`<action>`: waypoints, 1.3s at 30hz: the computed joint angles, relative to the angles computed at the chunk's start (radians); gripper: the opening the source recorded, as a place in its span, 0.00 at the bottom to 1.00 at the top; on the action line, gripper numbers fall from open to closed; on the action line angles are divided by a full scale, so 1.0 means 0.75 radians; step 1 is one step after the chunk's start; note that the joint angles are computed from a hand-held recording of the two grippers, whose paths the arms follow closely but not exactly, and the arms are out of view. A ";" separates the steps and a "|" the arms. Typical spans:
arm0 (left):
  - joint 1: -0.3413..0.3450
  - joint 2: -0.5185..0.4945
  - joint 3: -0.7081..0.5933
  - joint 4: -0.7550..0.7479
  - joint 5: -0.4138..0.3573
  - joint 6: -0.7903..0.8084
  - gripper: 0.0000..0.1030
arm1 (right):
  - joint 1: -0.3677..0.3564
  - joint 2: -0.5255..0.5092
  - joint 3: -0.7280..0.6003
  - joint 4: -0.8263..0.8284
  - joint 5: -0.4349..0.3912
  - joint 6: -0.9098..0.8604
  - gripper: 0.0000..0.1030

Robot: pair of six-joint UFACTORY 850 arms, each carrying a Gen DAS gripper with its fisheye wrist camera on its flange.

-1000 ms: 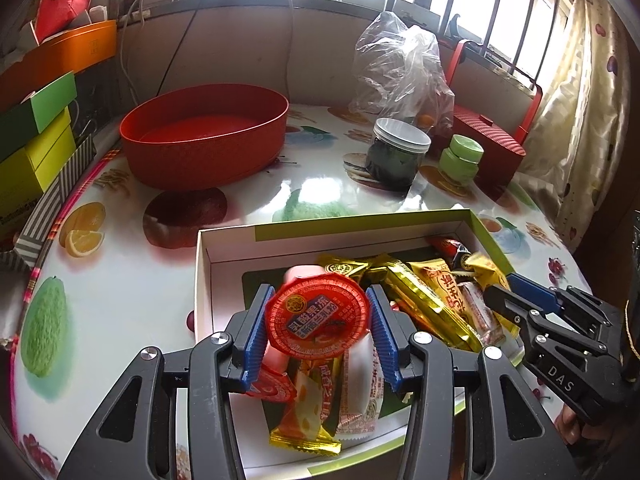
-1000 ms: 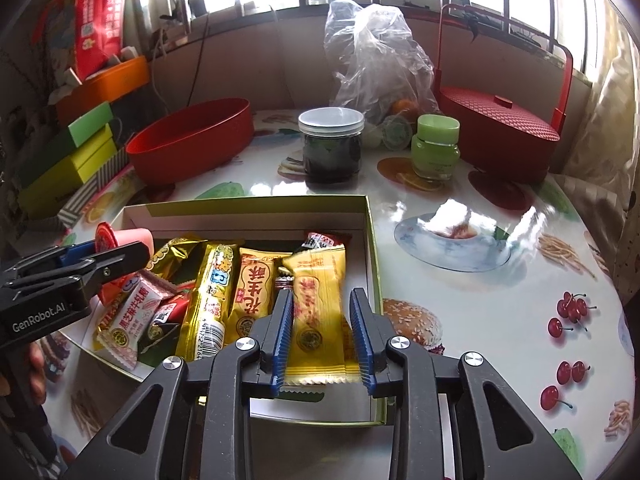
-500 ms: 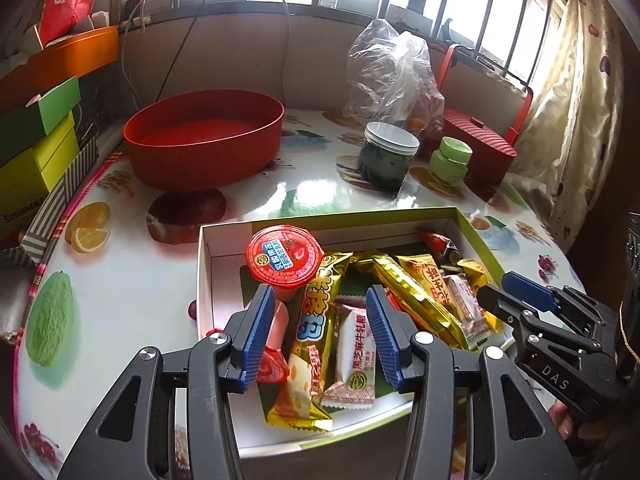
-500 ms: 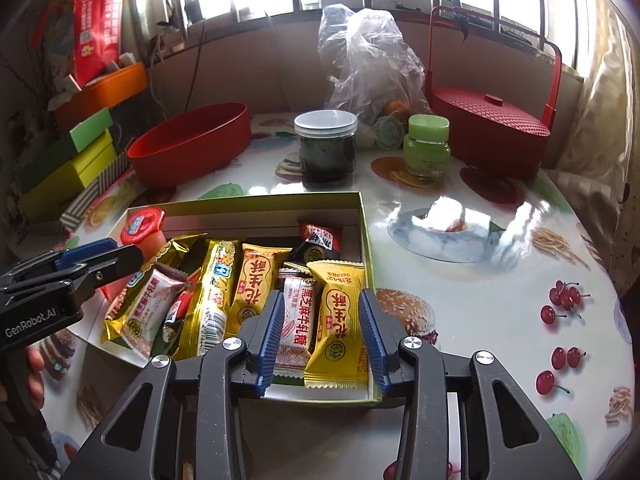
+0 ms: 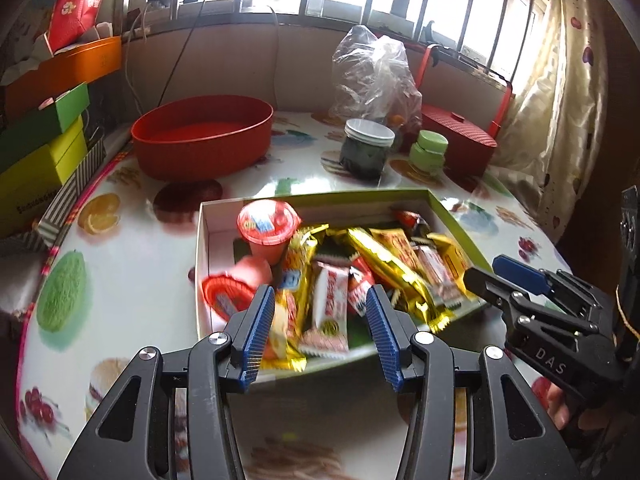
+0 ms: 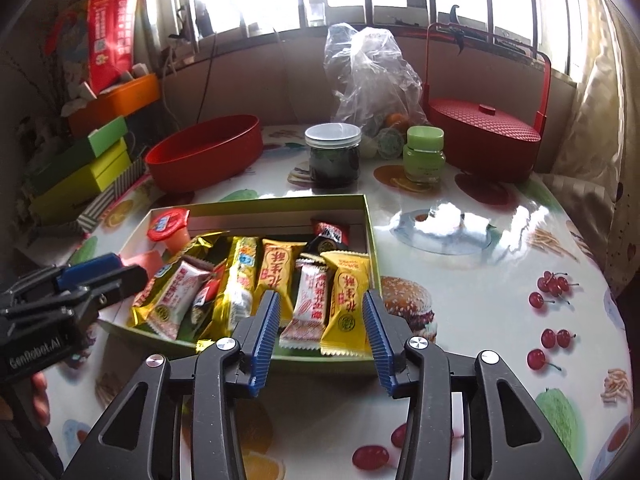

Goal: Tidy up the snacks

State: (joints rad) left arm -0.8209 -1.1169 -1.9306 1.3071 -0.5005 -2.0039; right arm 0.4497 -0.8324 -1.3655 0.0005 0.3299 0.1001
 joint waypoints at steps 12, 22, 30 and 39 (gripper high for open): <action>-0.057 0.017 0.045 -0.038 -0.036 0.034 0.48 | 0.003 0.063 0.138 0.051 0.031 -0.007 0.42; -0.078 0.010 0.064 -0.201 0.004 0.153 0.48 | 0.013 0.080 0.203 0.175 -0.016 -0.117 0.42; -0.092 -0.017 0.033 -0.301 0.002 0.255 0.48 | 0.028 0.088 0.237 0.261 -0.025 -0.216 0.43; -0.099 -0.045 -0.002 -0.362 -0.034 0.295 0.48 | 0.035 0.085 0.243 0.371 -0.040 -0.312 0.48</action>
State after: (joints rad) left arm -0.8955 -1.1506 -1.9322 1.0358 -0.5258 -1.7829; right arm 0.4763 -0.7688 -1.1835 0.2785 0.2996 -0.1340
